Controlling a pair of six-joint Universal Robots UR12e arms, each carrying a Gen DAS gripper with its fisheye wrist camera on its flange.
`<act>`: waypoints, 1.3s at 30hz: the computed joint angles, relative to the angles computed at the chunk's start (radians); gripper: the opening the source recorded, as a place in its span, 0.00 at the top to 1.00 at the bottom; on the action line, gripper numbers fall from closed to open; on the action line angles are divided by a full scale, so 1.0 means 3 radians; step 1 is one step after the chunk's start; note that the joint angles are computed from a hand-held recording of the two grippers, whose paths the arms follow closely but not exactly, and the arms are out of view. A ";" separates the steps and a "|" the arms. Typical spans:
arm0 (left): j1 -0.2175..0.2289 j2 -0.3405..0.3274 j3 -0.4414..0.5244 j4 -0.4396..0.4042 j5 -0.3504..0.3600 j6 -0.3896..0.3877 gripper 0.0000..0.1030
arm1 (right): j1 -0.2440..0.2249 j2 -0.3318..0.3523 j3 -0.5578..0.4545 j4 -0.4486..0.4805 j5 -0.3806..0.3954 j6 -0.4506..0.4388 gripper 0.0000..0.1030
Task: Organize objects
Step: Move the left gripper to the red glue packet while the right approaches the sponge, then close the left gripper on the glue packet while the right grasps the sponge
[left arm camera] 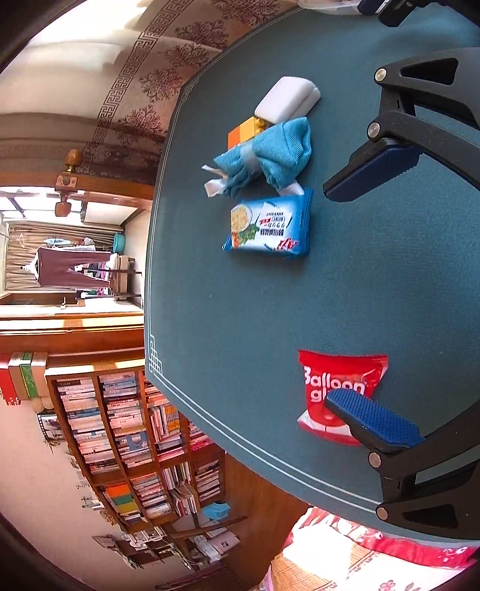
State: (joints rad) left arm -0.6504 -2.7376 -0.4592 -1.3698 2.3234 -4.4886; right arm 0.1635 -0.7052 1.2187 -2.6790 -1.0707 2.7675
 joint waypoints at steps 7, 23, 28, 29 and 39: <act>0.0032 0.0230 -0.0407 -0.0092 0.0069 -0.0322 0.00 | 0.0043 0.0073 -0.0133 0.0171 -0.0043 0.0016 0.35; 0.0135 0.0616 -0.1299 0.0815 -0.0322 -0.0448 0.00 | 0.0193 0.0333 -0.0627 0.0444 -0.0213 0.0001 0.35; 0.0132 0.0559 -0.1190 0.0735 -0.0357 -0.0300 0.20 | 0.0238 0.0456 -0.0851 0.0491 -0.0243 0.0070 0.35; 0.0126 0.0533 -0.1138 0.0688 -0.0339 -0.0272 0.24 | 0.0244 0.0480 -0.0895 0.0496 -0.0236 0.0082 0.35; 0.0065 0.0367 -0.0884 0.0976 -0.0269 0.0313 0.42 | 0.0298 0.0686 -0.1291 0.0671 -0.0124 -0.0028 0.35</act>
